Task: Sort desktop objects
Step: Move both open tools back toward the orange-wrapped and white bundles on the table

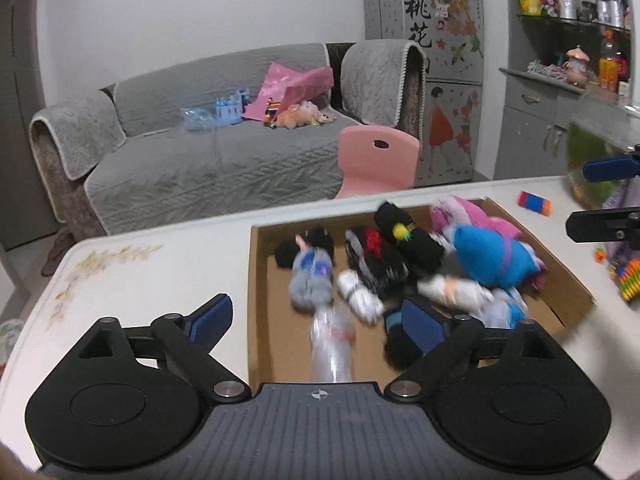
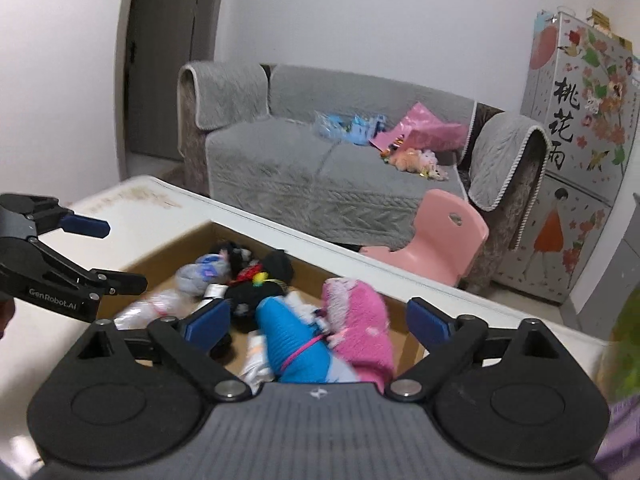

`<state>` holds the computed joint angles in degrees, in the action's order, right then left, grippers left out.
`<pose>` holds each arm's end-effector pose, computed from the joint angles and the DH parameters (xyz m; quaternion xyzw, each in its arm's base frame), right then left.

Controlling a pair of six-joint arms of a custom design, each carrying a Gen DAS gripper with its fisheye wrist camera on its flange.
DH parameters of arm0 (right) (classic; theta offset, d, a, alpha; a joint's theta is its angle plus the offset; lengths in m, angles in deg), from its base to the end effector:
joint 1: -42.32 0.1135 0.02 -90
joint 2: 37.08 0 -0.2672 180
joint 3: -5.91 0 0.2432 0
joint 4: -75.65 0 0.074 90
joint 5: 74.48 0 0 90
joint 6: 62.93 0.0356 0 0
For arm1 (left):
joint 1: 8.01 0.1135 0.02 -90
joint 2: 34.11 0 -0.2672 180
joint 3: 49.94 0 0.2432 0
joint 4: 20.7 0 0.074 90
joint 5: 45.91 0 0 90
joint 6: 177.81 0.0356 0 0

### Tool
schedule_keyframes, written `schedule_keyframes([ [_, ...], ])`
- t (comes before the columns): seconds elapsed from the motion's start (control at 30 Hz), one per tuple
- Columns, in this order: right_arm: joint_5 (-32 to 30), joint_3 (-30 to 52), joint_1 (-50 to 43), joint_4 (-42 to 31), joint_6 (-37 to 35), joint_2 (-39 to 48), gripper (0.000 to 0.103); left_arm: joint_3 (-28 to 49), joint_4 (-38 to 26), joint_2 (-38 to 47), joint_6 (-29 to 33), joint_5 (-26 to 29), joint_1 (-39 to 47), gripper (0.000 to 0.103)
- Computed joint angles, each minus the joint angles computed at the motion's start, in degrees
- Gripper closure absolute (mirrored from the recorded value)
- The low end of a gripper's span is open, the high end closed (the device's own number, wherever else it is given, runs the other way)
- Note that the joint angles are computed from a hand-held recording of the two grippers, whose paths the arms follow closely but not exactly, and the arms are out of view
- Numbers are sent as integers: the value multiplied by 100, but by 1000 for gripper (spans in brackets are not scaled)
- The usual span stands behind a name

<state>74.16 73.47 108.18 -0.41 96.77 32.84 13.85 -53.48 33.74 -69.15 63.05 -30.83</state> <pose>0.1054 0.1608 0.2638 0.0784 0.8653 -0.1028 0.4843 0.2241 -0.1069 0.2792 0.3813 0.7988 -0.1632 0.4357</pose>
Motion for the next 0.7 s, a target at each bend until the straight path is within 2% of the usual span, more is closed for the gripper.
schedule_keyframes([
  [0.13,31,282,1072,-918,1567,489,7,-474,-664,-833,432,461,583,7],
  [0.27,-48,473,1951,-1136,2551,999,6,-902,-1468,-1665,1084,1131,1356,6],
  [0.4,-222,523,2180,-589,2331,1389,5,-1168,-2543,-2380,2064,1728,2151,6],
  [0.5,-396,352,2037,-60,2075,1432,5,-1345,-3101,-2845,2911,1904,2520,6],
  [0.63,-367,294,2247,305,2146,1572,5,-1345,-3825,-2787,3966,2312,3212,6],
  [0.7,-340,448,2592,333,2276,1858,5,-1275,-4282,-2623,4708,2592,3757,6],
])
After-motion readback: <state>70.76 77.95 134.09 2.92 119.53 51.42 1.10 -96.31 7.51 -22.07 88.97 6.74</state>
